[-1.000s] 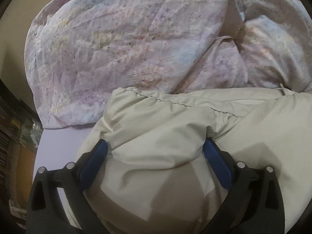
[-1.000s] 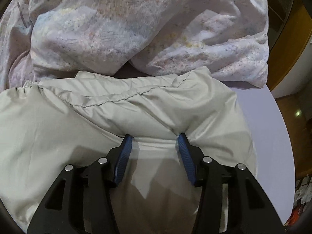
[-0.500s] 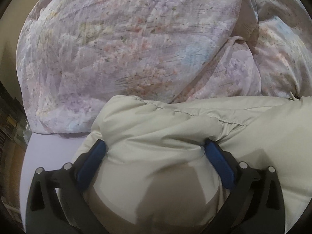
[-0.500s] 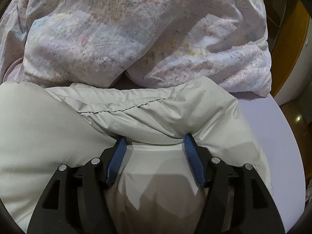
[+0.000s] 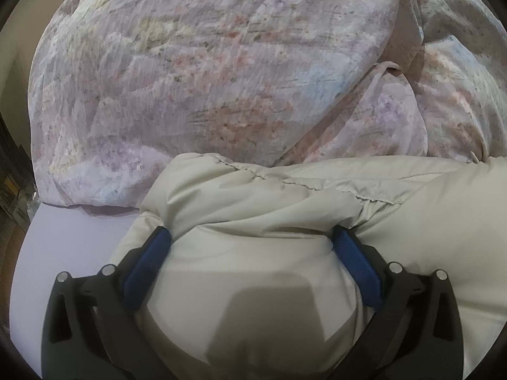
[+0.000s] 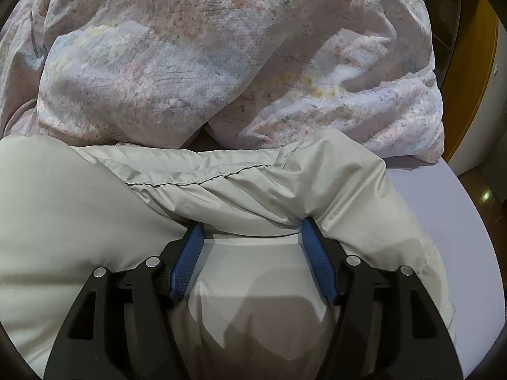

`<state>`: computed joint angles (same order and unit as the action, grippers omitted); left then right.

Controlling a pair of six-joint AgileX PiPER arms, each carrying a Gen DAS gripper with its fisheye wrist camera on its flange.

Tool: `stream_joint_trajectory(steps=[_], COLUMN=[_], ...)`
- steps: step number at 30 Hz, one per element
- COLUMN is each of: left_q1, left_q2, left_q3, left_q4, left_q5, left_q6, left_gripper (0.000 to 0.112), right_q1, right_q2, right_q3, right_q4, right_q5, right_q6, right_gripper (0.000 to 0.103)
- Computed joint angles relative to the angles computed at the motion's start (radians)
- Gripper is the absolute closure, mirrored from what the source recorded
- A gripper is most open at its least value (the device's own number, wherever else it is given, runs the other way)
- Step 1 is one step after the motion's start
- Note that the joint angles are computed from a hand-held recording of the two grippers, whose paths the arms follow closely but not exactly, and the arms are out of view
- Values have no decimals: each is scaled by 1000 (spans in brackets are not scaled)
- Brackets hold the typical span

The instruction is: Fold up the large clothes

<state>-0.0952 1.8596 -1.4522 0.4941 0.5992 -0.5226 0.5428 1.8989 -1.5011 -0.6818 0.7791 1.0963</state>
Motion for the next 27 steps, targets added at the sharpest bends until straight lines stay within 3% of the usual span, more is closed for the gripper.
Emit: stream_joint_trajectory(steps=[10, 12, 15, 18, 22, 24, 27], left_q1=[47, 31, -2, 3, 47, 129, 200], left_q2=[29, 36, 18, -73, -255, -342, -454], left_q3=[-3, -30, -82, -44, 32, 70, 154], left_q4=[-50, -19, 1, -76, -230, -380, -491], left_q5=[-32, 13, 156, 206, 294, 359, 418], left_q6=[63, 48, 52, 120, 204, 267, 280], left_gripper=[11, 11, 12, 12, 12, 12, 12], right_q1=[-36, -33, -42, -58, -66, -95, -158], right_q2=[20, 31, 28, -79, -281, -405, -564], right_q3=[-11, -37, -97, -42, 118, 231, 398], right_q4=[18, 30, 134, 239, 276, 334, 450], right_q5=[-17, 16, 114, 142, 167, 162, 132], right_q6=[-39, -61, -159, -183, -73, -22, 34], right_gripper=[36, 35, 32, 29, 22, 21, 21])
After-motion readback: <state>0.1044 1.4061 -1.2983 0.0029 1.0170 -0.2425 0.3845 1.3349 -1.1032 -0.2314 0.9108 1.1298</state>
